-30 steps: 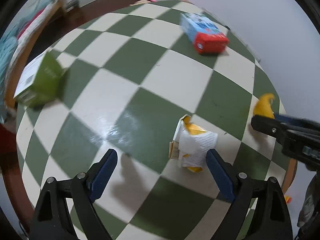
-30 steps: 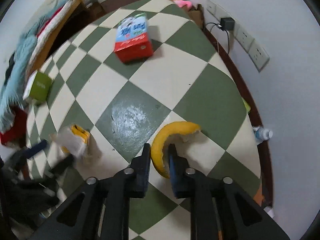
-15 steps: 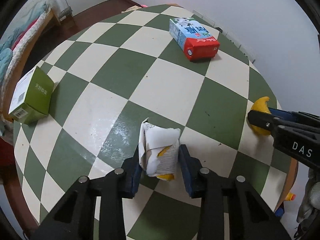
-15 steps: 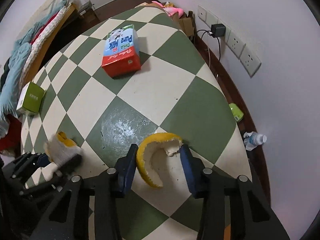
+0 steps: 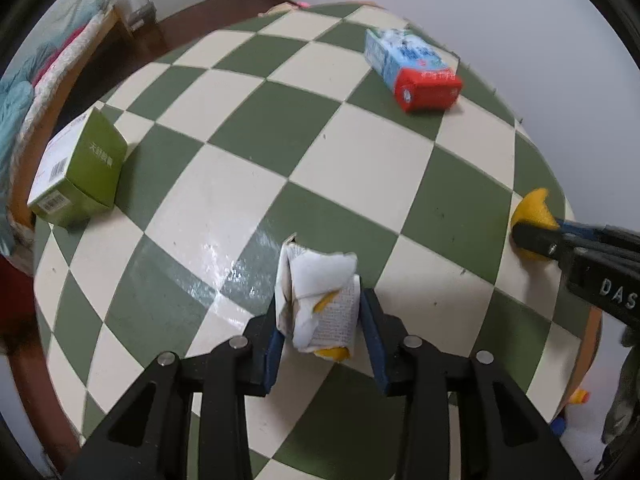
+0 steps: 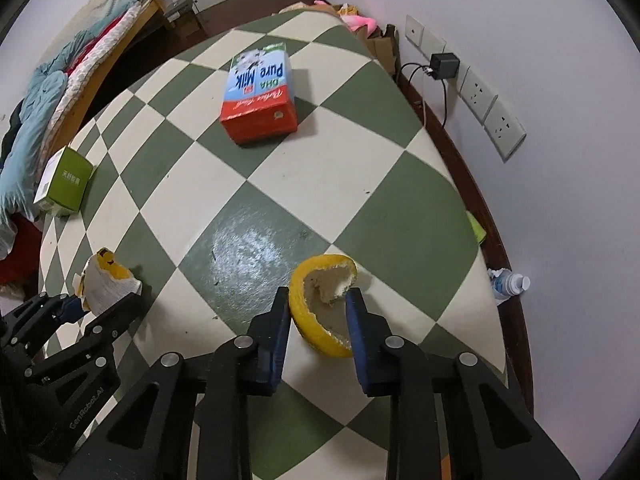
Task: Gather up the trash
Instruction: 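Lift the wrapper and orange peel and carry both tools over the bin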
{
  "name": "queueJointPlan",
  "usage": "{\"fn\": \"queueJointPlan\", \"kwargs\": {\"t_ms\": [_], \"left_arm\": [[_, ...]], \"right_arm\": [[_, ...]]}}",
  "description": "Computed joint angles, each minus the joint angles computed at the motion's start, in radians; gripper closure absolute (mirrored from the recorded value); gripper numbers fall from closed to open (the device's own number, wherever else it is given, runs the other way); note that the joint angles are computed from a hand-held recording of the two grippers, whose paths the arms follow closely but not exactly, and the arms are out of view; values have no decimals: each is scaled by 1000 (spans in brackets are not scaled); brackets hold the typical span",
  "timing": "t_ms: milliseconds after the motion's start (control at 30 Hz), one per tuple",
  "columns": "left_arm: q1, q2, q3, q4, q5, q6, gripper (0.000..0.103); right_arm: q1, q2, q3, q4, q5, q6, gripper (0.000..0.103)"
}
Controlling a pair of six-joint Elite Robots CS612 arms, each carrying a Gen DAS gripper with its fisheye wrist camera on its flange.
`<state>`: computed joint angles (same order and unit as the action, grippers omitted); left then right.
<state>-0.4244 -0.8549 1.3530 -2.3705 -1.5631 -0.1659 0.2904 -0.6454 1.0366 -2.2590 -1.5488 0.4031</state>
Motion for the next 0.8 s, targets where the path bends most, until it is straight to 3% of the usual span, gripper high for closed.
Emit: {"fn": "queueJointPlan", "kwargs": {"t_ms": [67,100,133,167,267,367,433,467,533,767,800], "left_arm": [[7,1,-4,3,-30,-11,63],[12,3,-8,4,-63,-16,59],[15,6,-13,10,-80,-16,53],[15,9,-21,20,-85,-13,51],[6,14,-38,52,-49,-22,51],[9,27,-54,52,-26,-42,56],[5,37,-66,49,17,-49,66],[7,42,-71,46,19,-48,69],[6,44,-70,38,38,-48,70],[0,25,-42,-11,75,-38,70],[-1,20,-41,-17,80,-39,70]], "right_arm": [[-4,3,-6,19,27,4,65],[-2,4,-10,26,19,-1,50],[0,7,-19,44,6,-5,30],[1,10,-24,51,1,-18,25],[7,18,-44,86,-31,-37,25],[11,19,-47,85,-64,-47,36],[14,17,-43,73,-88,-57,56],[12,15,-40,66,-84,-63,60],[13,14,-38,60,-83,-79,76],[18,6,-23,38,-90,-79,82],[17,1,-15,28,-77,-75,89]]}}
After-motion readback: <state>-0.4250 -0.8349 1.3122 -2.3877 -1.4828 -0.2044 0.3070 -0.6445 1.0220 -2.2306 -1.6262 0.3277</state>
